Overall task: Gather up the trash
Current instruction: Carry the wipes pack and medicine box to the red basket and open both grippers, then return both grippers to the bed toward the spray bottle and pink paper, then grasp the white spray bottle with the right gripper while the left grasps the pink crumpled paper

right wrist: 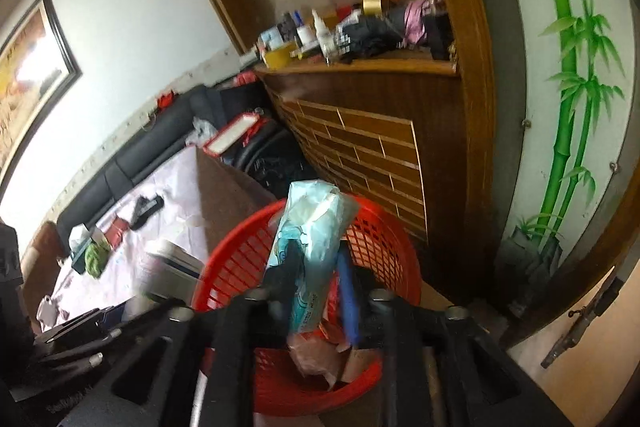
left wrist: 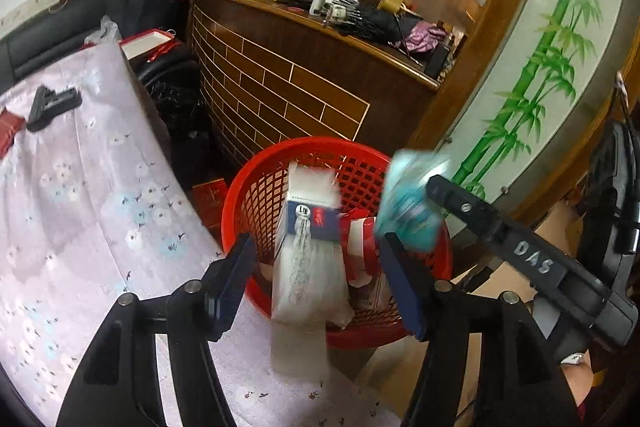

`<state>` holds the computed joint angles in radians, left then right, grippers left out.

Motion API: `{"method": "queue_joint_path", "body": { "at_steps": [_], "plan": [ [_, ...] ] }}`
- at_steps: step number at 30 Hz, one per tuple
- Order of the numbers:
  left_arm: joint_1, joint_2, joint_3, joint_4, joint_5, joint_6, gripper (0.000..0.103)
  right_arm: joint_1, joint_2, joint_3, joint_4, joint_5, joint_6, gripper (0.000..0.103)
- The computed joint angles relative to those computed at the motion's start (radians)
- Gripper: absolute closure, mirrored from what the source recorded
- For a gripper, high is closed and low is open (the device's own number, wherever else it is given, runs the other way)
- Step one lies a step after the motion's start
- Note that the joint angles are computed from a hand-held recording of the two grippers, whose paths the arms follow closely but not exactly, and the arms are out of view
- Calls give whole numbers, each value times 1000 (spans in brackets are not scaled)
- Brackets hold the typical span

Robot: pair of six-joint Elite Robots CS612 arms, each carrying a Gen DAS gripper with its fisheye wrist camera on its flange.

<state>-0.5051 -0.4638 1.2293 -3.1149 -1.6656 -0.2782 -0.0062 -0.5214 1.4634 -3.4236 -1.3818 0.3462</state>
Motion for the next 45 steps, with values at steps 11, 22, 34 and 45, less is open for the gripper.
{"method": "queue_joint_path", "body": {
  "at_steps": [11,22,34,45],
  "plan": [
    [27,-117,239,-221,197,-23,40,37,-31,44,-69,-29,-45,58],
    [150,-264,562,-394,398,-153,40,170,-63,36,-18,134,-233,43],
    [322,-307,687,-393,493,-261,39,355,67,-316,488,200,-320,43],
    [395,-274,605,-294,443,-255,39,413,325,-826,924,135,-141,55]
  ]
}}
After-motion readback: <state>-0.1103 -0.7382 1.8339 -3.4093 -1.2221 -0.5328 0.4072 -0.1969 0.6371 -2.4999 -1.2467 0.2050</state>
